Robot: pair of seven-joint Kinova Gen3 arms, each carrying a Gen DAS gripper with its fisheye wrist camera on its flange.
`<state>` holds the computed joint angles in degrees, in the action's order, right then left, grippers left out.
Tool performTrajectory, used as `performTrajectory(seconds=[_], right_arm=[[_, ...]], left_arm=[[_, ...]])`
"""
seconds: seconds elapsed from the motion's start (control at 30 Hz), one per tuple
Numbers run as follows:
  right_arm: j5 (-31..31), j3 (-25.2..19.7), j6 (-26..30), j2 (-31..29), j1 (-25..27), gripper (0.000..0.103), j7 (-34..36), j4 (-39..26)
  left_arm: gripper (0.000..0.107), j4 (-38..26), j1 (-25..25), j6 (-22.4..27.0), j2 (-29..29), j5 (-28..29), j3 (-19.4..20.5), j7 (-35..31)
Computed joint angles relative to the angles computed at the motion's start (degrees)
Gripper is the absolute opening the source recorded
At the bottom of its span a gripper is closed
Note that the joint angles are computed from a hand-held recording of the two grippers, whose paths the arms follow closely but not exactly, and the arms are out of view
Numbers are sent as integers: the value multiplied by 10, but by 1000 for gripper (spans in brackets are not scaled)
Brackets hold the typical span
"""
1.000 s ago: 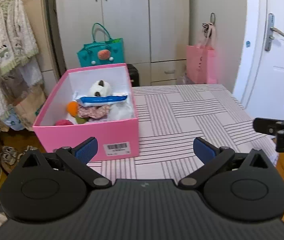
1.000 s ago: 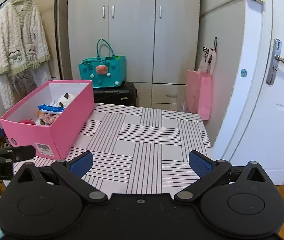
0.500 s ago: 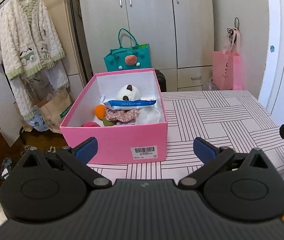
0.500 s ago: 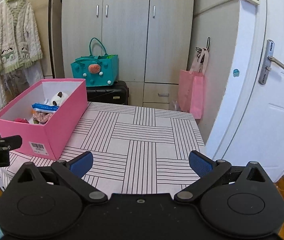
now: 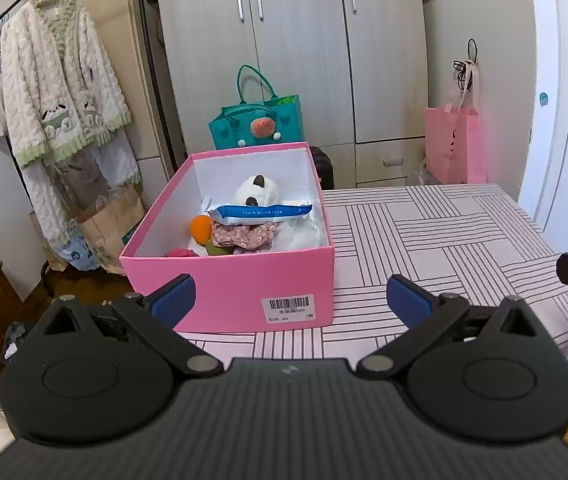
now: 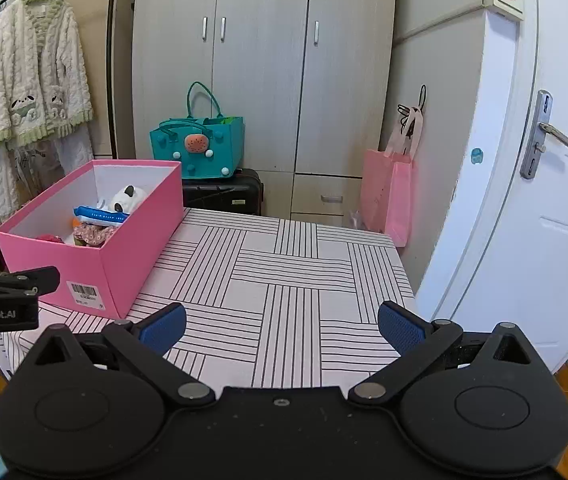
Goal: Organize soft objects
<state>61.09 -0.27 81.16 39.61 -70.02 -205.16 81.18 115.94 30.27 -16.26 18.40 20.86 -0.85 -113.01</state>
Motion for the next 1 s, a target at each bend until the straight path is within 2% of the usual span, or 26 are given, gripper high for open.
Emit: performTrajectory(seconds=[0.17,0.3,0.53,0.87,1.0], right_arm=[[11,7,14,9,-10,103,-11,-2],[16,12,45,24,-19,103,-9,-17],[11,7,38,18,-10,103,-15,-11],[-1,3,25,11,-1,103,-35,2],[-4,1,23,9,1,103,-38,5]], left_arm=[[103,7,-4,-14,0,-9,9,2],[103,14,9,-36,3,8,0,-17],[103,17,-17,-43,3,-6,27,-2],[103,24,-11,-64,2,12,22,-6],[103,24,-24,-52,-2,-1,33,1]])
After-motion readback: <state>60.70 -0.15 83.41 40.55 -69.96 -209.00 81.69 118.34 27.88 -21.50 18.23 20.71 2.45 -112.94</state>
